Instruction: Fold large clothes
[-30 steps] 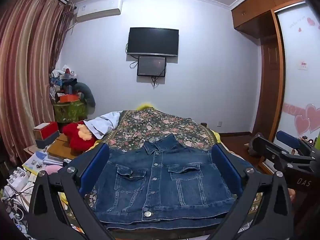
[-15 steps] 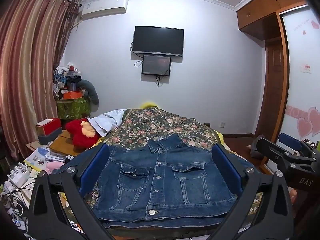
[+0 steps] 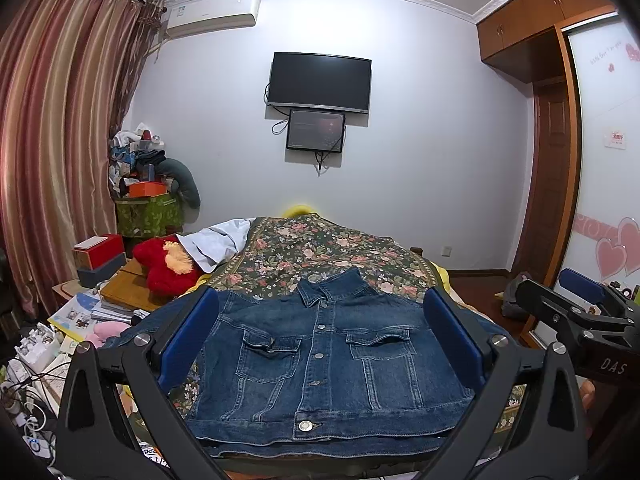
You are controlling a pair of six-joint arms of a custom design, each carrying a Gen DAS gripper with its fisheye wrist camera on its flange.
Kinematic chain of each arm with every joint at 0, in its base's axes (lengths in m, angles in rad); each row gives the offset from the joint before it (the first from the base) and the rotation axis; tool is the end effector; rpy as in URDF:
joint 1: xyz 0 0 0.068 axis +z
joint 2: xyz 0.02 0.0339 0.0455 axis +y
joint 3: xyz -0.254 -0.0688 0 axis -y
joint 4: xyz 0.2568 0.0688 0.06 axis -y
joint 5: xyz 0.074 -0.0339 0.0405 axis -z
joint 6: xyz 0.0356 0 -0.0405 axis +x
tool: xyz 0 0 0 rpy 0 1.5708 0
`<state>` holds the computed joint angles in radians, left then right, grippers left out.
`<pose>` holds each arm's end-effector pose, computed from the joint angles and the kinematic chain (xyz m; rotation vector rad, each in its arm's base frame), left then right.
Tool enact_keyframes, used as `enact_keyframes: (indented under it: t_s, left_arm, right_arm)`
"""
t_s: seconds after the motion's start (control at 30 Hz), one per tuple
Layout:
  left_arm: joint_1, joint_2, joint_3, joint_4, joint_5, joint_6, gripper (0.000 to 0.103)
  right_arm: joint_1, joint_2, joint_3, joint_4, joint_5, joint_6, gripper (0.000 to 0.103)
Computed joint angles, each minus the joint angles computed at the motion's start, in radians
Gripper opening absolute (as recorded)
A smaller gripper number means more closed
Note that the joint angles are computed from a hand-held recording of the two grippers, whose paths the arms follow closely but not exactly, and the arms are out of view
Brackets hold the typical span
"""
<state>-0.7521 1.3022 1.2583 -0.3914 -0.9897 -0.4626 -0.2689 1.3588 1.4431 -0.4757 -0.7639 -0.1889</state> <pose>0.2369 -0.1809 0.3676 -0.3354 1.7750 0.1352 0.3050 -0.0585 0.4052 -0.4133 1.8260 0.4328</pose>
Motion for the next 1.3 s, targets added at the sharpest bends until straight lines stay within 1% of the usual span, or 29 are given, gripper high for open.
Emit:
enact_keyframes:
  t_s: [0.03, 0.13, 0.17, 0.23, 0.27, 0.37, 0.5, 1.3]
  left_arm:
    - [0.0, -0.001, -0.001, 0.001, 0.0, 0.001, 0.103]
    - [0.0, -0.003, -0.002, -0.002, 0.002, -0.001, 0.103]
    - [0.003, 0.0, 0.001, -0.003, 0.005, -0.001, 0.103]
    - [0.004, 0.0, 0.002, -0.006, 0.005, -0.001, 0.103]
    - [0.005, -0.003, 0.0, -0.005, 0.006, 0.0, 0.103]
    - [0.006, 0.007, 0.013, -0.014, 0.004, -0.001, 0.103]
    - [0.007, 0.009, 0.014, -0.013, 0.006, -0.001, 0.103]
    - [0.013, 0.016, 0.022, -0.015, 0.006, -0.003, 0.103]
  right_arm:
    - [0.015, 0.021, 0.046, -0.026, 0.014, -0.002, 0.103]
    - [0.011, 0.014, 0.034, -0.025, 0.011, -0.006, 0.103]
    - [0.011, 0.023, 0.052, -0.037, 0.011, -0.008, 0.103]
    - [0.007, 0.018, 0.045, -0.036, 0.008, -0.008, 0.103]
    - [0.03, 0.015, 0.015, 0.0, 0.03, 0.004, 0.103]
    - [0.032, 0.009, -0.002, 0.01, 0.033, 0.007, 0.103]
    - [0.029, 0.019, 0.021, -0.007, 0.029, 0.0, 0.103]
    - [0.03, 0.026, 0.025, -0.008, 0.028, 0.001, 0.103]
